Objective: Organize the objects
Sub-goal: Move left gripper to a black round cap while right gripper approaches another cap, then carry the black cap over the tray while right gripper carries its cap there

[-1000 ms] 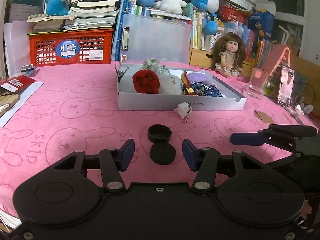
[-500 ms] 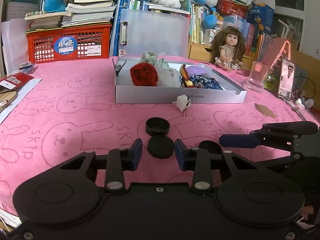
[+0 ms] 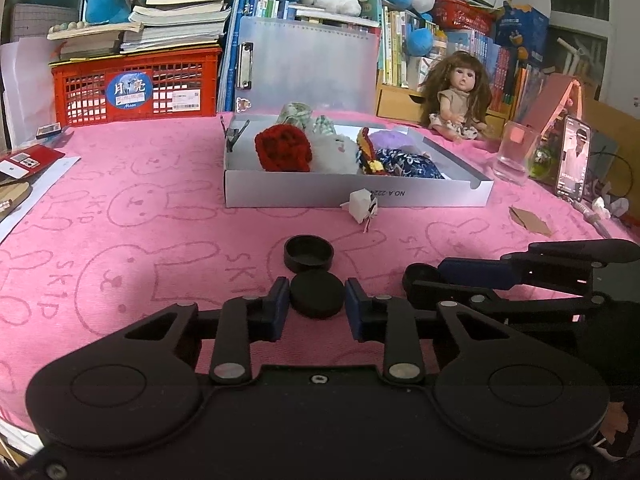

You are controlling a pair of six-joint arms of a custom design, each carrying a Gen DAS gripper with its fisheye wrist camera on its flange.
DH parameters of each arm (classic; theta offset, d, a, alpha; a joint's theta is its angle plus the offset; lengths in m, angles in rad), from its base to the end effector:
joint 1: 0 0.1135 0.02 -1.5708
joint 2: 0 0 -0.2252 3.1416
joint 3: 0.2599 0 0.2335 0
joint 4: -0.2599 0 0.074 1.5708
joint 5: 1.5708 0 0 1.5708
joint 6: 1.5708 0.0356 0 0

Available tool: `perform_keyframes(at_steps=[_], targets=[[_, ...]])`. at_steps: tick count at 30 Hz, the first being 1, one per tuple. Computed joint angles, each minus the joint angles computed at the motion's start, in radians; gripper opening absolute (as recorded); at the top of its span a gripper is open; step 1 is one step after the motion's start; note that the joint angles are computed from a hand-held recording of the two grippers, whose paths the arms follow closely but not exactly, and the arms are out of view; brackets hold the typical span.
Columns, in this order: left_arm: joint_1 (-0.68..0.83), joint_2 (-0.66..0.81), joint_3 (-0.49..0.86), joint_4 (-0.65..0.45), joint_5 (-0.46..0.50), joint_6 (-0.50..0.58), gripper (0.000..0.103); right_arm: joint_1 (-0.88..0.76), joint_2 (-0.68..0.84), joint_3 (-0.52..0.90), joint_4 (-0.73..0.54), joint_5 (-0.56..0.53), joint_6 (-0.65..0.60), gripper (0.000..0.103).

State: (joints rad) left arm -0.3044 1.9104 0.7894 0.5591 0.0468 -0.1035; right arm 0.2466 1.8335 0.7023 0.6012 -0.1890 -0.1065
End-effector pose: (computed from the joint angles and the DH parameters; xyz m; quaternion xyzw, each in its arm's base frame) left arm 0.3238 -0.1035 0.0903 0.0990 0.8697 -0.1179 0.4690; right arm 0.3114 0.0853 0.0972 -0.1979 0.8421 0.1163 0.4881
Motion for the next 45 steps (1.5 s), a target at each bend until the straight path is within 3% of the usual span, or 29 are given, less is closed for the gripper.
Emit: perform_keyframes(at_steps=[19, 31, 45], targets=[[-0.007, -0.033, 0.043, -0.015, -0.013, 0.026, 0.028, -0.048, 0.01, 0.076, -0.048, 0.081, 0.074, 0.037], [0.01, 0.052, 0.277, -0.116, -0.007, 0.033, 0.028, -0.113, 0.042, 0.248, -0.178, 0.11, 0.12, 0.036], [0.019, 0.272, 0.66, -0.311, 0.05, 0.02, 0.028, -0.215, 0.19, 0.563, -0.425, 0.047, 0.199, 0.036]])
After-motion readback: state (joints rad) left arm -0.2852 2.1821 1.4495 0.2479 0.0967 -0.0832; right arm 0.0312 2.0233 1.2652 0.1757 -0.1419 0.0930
